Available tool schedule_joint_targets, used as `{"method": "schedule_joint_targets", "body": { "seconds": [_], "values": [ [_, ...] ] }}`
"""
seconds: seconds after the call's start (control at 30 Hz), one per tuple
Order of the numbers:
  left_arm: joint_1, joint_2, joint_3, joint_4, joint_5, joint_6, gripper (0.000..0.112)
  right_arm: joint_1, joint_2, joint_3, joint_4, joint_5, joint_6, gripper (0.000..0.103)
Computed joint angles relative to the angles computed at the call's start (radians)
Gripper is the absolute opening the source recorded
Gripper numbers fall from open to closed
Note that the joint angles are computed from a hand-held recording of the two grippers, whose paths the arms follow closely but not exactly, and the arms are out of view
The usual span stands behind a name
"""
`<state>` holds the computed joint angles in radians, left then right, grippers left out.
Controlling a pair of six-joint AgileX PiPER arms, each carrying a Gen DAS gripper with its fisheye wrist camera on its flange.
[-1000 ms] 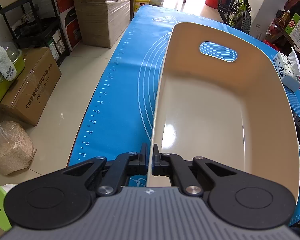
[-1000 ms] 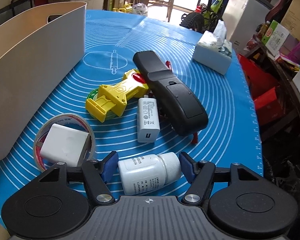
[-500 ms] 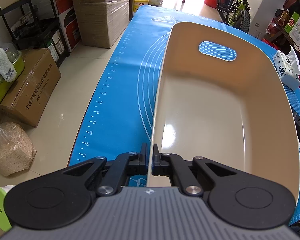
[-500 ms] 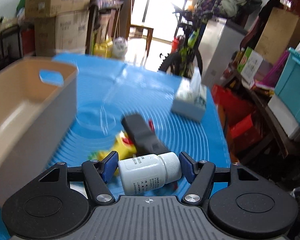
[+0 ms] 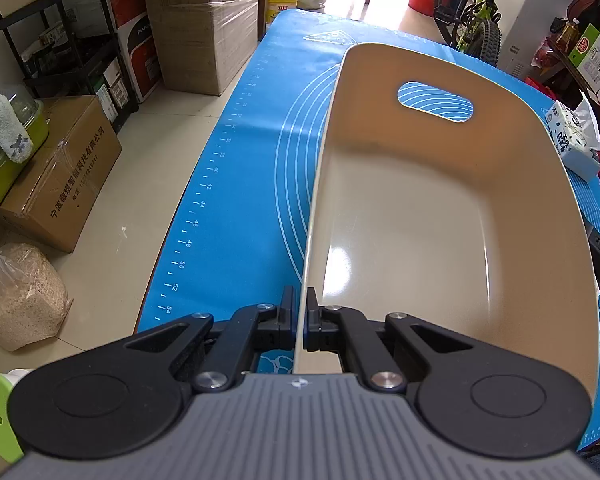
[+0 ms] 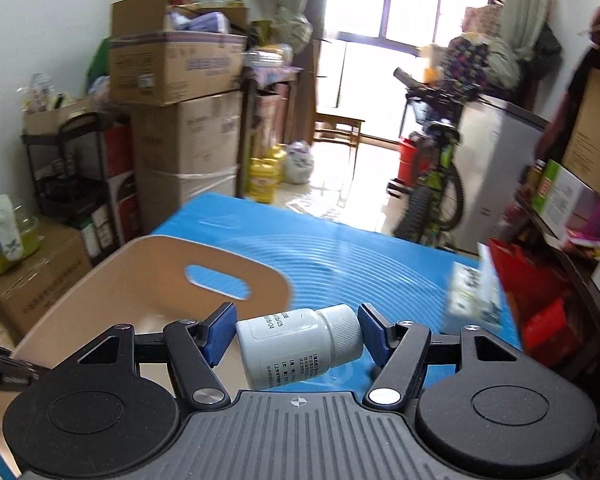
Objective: Organize rigid objects
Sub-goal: 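Carry the pill bottle into the beige bin and release it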
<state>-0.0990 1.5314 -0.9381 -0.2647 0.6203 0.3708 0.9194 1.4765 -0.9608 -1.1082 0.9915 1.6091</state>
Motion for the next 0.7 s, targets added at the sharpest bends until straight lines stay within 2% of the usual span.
{"method": "schedule_joint_targets", "body": {
  "seconds": [0.23,0.5,0.7],
  "values": [
    [0.004,0.002,-0.003,-0.006,0.005,0.005,0.004,-0.017,0.146,-0.125,0.070,-0.077,-0.077,0.069],
    [0.004,0.002,-0.003,-0.006,0.006,0.005,0.004,-0.013,0.269,-0.224,0.210,-0.122,-0.244,0.069],
    [0.004,0.002,-0.003,-0.006,0.006,0.005,0.004,-0.022,0.353,-0.305,0.361,-0.125,-0.413,0.069]
  ]
}}
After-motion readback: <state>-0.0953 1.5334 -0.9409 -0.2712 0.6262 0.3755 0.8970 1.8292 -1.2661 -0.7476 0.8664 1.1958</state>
